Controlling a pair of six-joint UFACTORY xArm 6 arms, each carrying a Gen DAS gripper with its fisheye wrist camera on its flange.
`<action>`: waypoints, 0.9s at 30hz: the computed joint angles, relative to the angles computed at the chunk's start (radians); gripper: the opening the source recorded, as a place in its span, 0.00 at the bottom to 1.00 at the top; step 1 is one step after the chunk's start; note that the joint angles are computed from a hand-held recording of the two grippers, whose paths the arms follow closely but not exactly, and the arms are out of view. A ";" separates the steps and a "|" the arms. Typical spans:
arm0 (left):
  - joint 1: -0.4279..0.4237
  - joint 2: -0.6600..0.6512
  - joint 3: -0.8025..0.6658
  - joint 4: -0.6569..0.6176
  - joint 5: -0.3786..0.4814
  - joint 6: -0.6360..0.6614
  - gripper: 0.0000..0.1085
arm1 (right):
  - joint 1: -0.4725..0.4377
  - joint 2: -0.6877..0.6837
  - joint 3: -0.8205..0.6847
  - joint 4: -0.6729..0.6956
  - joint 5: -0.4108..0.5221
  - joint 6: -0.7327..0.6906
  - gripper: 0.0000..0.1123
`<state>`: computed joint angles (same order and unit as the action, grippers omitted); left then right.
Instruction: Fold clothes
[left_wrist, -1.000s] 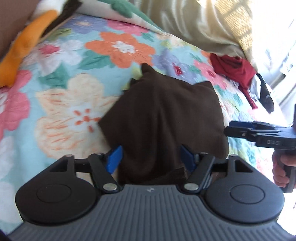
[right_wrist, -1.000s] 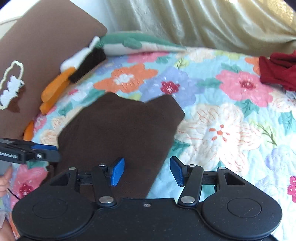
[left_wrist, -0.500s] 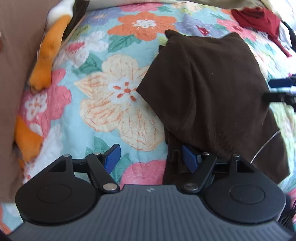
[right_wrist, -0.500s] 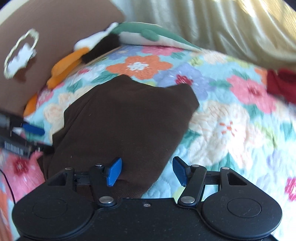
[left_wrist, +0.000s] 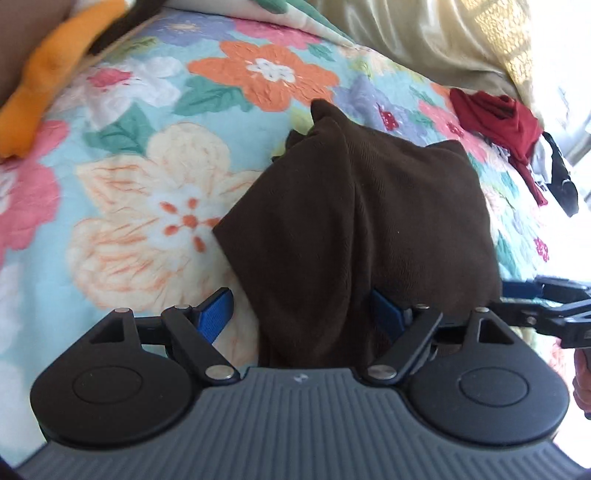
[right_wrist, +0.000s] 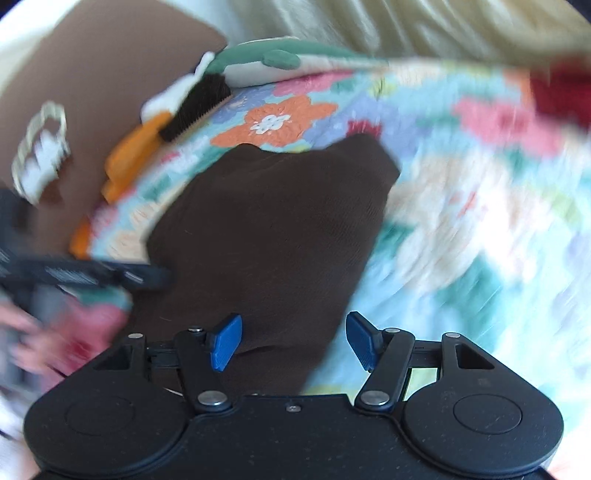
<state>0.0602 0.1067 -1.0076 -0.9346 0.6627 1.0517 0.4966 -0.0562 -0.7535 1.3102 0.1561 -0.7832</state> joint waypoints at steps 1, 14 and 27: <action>0.006 0.013 -0.014 -0.038 0.020 0.032 0.78 | -0.007 0.006 -0.009 0.101 0.015 -0.071 0.63; 0.069 0.120 -0.122 -0.162 0.258 0.093 0.51 | -0.135 0.113 -0.084 0.422 0.295 -0.329 0.54; 0.043 0.081 -0.101 -0.119 0.126 0.018 0.57 | -0.152 0.023 -0.023 0.507 0.323 -0.485 0.32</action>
